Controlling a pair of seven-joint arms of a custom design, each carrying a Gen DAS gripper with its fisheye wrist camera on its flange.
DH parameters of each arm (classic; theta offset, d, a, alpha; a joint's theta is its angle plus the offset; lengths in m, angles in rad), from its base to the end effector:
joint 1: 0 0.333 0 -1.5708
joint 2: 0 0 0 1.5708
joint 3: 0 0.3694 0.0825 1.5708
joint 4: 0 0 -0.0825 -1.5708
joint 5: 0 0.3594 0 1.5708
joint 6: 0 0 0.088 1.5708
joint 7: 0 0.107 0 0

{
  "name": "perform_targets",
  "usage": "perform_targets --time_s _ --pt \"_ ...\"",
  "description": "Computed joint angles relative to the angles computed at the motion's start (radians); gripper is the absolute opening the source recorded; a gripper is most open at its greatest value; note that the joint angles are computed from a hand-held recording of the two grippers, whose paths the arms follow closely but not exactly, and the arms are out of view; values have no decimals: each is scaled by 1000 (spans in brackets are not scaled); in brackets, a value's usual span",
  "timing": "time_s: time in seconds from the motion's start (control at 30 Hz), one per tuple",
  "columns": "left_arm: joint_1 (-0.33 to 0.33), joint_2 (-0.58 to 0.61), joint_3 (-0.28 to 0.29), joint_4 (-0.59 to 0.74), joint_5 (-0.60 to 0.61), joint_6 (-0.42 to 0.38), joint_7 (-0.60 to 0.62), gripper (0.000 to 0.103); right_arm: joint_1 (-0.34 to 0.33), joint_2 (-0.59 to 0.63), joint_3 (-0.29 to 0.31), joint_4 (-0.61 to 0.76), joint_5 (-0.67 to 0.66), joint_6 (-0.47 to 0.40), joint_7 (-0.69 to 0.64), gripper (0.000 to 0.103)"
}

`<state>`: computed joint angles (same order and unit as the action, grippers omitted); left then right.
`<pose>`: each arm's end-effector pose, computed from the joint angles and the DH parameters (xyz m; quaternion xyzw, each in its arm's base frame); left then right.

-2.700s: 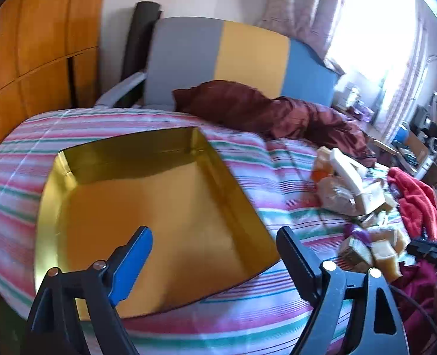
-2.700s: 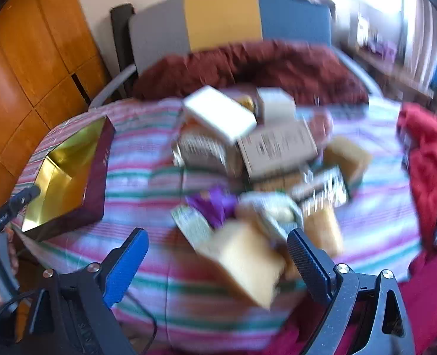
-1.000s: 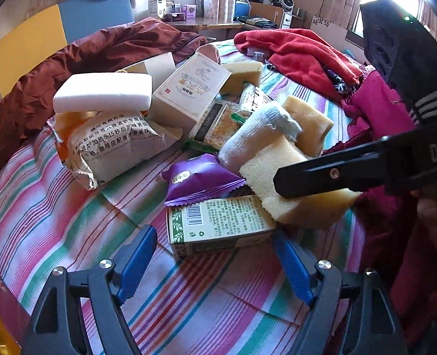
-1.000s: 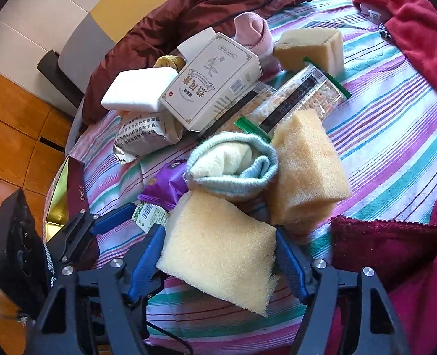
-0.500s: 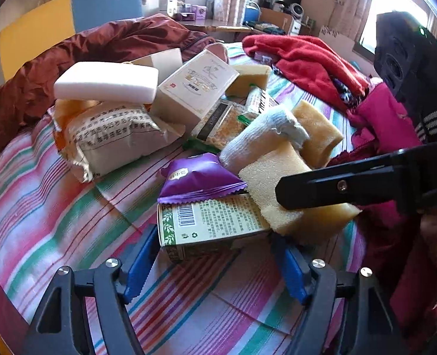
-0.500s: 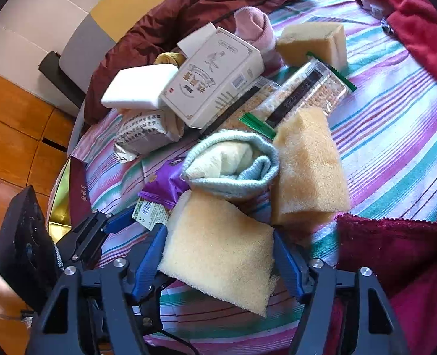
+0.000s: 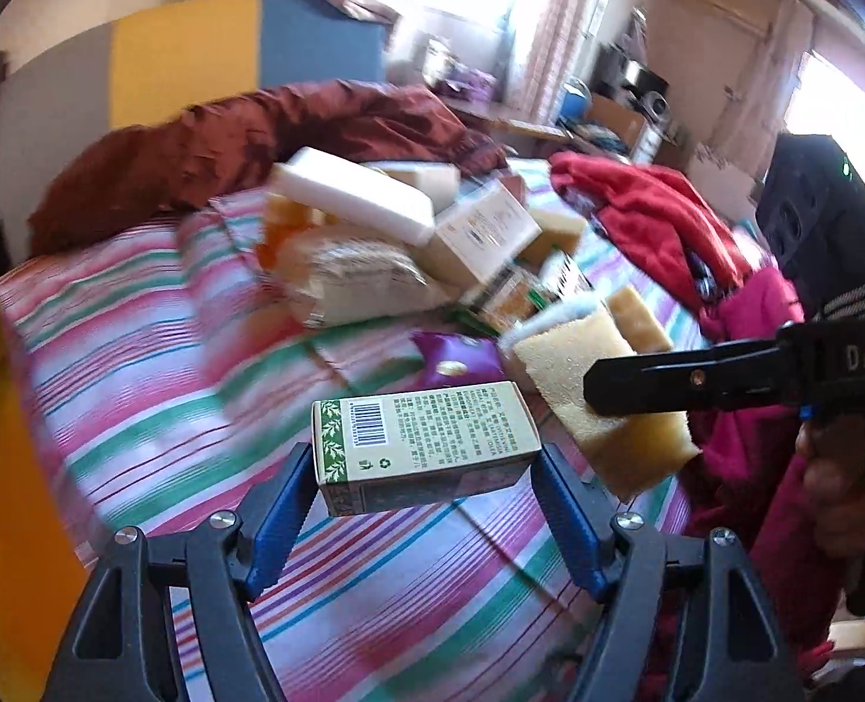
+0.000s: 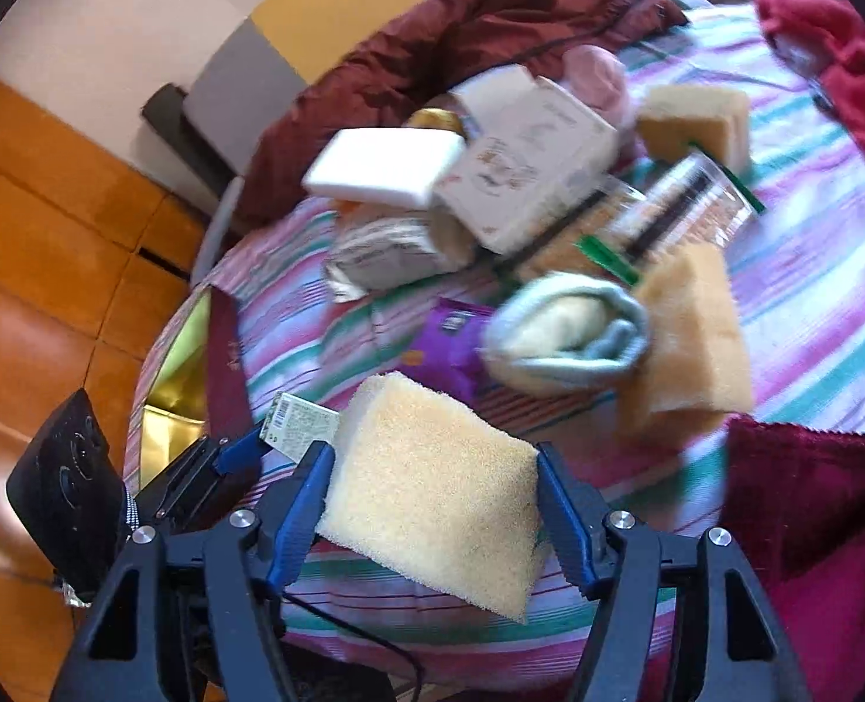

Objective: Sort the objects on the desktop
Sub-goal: 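Carry green box with left tool into gold tray while right tool drops sponge there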

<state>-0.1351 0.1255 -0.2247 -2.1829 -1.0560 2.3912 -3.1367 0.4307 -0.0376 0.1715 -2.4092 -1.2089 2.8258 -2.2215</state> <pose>0.5122 -0.1972 0.4143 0.1932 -0.9077 0.3709 0.0335 0.3691 0.3116 0.4239 -0.3543 0.8678 -0.0878 0.3370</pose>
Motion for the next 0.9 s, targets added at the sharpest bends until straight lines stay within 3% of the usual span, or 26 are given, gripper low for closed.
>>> perform_targets --time_s 0.23,0.47,0.57,0.73,0.83,0.9 --pt "49 -37 45 14 -76 42 -69 76 12 53 -8 117 44 -12 -207 68" --pt "115 2 84 78 -78 149 -186 76 32 210 -37 329 227 50 -600 69" --pt "149 46 98 122 -31 206 -257 76 12 296 -12 428 387 80 -839 69" --pt "188 136 90 211 82 283 -389 76 -60 468 99 641 649 42 -1214 69" --pt "199 187 85 262 164 323 -481 76 -84 596 160 824 763 -48 -1398 69" --pt "209 222 84 308 208 333 -550 76 -65 666 158 940 803 -115 -1463 69"
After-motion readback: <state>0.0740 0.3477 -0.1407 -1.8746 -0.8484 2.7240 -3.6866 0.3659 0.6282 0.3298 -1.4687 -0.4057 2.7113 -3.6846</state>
